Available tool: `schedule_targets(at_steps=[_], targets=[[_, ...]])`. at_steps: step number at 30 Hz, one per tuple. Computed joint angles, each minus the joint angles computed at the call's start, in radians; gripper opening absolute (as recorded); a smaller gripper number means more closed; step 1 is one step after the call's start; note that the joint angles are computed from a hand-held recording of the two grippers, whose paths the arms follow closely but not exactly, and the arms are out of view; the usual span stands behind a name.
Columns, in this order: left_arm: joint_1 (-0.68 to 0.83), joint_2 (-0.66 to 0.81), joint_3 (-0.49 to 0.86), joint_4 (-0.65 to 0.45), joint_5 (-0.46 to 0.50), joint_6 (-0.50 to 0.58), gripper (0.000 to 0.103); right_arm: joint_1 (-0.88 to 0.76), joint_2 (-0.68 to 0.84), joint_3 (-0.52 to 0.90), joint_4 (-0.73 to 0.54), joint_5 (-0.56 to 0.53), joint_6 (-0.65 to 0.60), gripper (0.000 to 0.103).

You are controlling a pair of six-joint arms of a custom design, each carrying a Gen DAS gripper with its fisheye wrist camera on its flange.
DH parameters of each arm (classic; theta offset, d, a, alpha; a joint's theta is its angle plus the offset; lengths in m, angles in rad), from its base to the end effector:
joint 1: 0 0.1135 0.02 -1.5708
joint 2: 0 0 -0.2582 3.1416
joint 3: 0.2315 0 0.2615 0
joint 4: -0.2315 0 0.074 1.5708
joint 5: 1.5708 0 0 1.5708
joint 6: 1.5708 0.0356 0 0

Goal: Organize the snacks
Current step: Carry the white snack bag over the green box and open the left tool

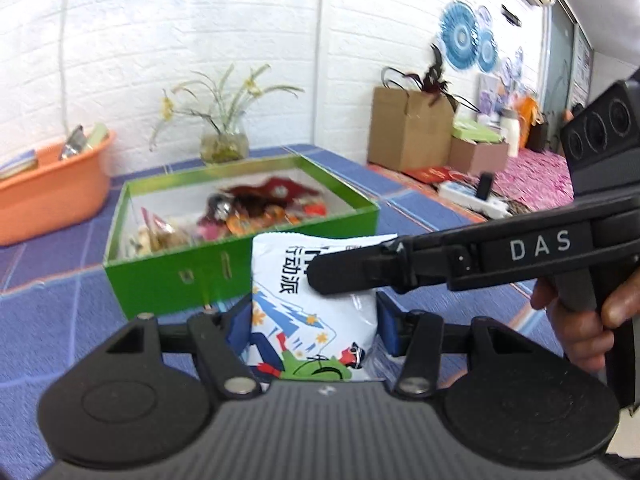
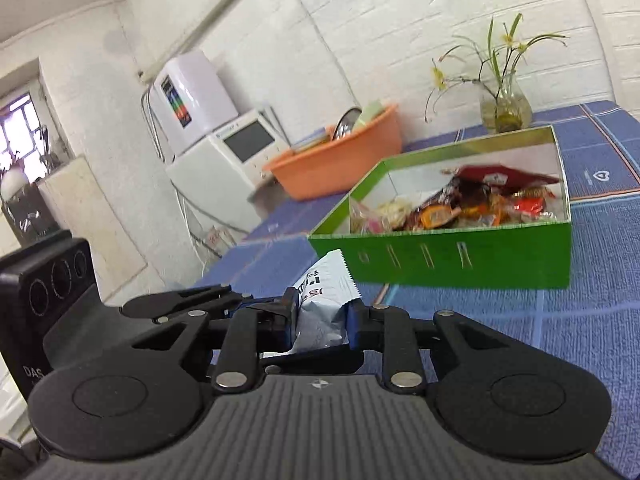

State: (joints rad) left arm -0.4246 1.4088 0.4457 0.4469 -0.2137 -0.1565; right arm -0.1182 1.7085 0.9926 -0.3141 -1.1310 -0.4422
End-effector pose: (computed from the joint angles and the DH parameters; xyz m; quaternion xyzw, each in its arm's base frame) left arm 0.2469 -0.1033 0.1399 0.0617 0.8587 -0.0550 0.5058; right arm 0.3342 -0.0073 0.1710 -0.2725 0.7799 0.4339 0.3595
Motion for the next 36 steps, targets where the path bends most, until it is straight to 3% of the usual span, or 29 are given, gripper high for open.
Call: schedule_targets(at_steps=[4,8,14,15,19,22,29,36], targets=[[-0.01,-0.012,0.001,0.008,-0.062,0.021,0.054,0.015,-0.014,-0.022,0.11,-0.001,0.053,0.043],[0.01,-0.016,0.023,0.007,-0.064,0.055,0.054,0.026,-0.023,-0.021,0.171,-0.006,0.061,0.043],[0.068,0.035,0.106,0.047,-0.077,0.143,0.056,0.074,0.006,0.032,0.34,0.026,0.186,0.043],[0.081,0.052,0.134,0.043,-0.08,0.155,0.056,0.084,0.027,0.066,0.345,0.035,0.192,0.044],[0.139,0.128,0.258,0.012,-0.059,0.164,0.057,0.123,0.167,0.332,0.169,0.071,0.218,0.044],[0.171,0.192,0.339,0.002,-0.044,0.167,0.057,0.139,0.244,0.442,0.156,0.078,0.225,0.044],[0.199,0.357,0.429,0.051,-0.001,0.133,0.059,0.143,0.325,0.391,0.421,0.126,0.418,0.045],[0.217,0.433,0.463,0.062,0.061,0.105,0.059,0.131,0.377,0.415,0.45,0.134,0.427,0.044]])
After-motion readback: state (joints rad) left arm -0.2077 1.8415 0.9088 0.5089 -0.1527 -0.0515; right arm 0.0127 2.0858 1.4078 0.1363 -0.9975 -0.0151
